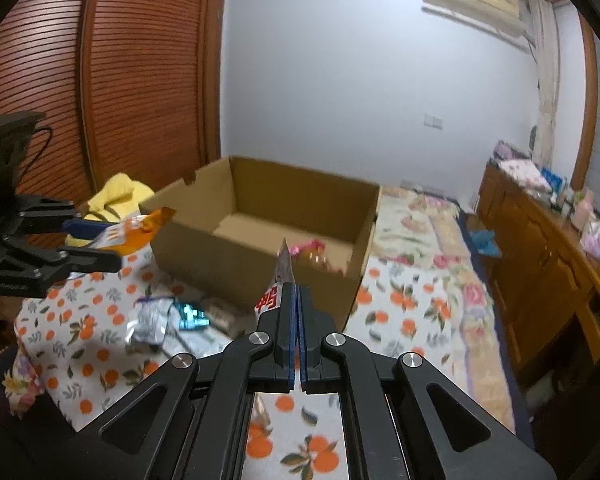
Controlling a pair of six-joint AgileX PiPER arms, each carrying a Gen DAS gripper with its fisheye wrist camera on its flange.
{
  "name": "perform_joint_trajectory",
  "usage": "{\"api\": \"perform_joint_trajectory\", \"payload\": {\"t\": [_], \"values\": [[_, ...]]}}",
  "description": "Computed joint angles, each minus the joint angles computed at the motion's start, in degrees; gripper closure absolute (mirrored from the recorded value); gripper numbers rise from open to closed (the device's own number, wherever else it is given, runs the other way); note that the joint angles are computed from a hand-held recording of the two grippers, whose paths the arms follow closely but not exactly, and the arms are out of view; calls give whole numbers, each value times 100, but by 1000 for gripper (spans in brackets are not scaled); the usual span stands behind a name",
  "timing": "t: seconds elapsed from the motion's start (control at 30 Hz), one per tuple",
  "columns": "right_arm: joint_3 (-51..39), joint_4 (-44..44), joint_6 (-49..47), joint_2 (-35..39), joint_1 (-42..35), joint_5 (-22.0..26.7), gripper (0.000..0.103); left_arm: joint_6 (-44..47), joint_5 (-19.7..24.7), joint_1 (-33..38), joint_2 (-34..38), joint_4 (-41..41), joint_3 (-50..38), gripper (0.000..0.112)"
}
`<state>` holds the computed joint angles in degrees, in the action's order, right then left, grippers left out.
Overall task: Organize snacks
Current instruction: 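Carry both pouches over the box and open the right gripper to drop the duck pouch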
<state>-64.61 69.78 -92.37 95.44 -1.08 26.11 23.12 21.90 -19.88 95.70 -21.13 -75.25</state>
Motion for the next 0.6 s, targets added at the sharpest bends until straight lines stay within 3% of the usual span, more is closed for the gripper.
{"api": "perform_joint_trajectory", "payload": {"t": [0.6], "values": [[-2630, -1716, 1929, 1377, 382, 493, 103, -448, 1223, 566, 1692, 504, -2928, 80]]}}
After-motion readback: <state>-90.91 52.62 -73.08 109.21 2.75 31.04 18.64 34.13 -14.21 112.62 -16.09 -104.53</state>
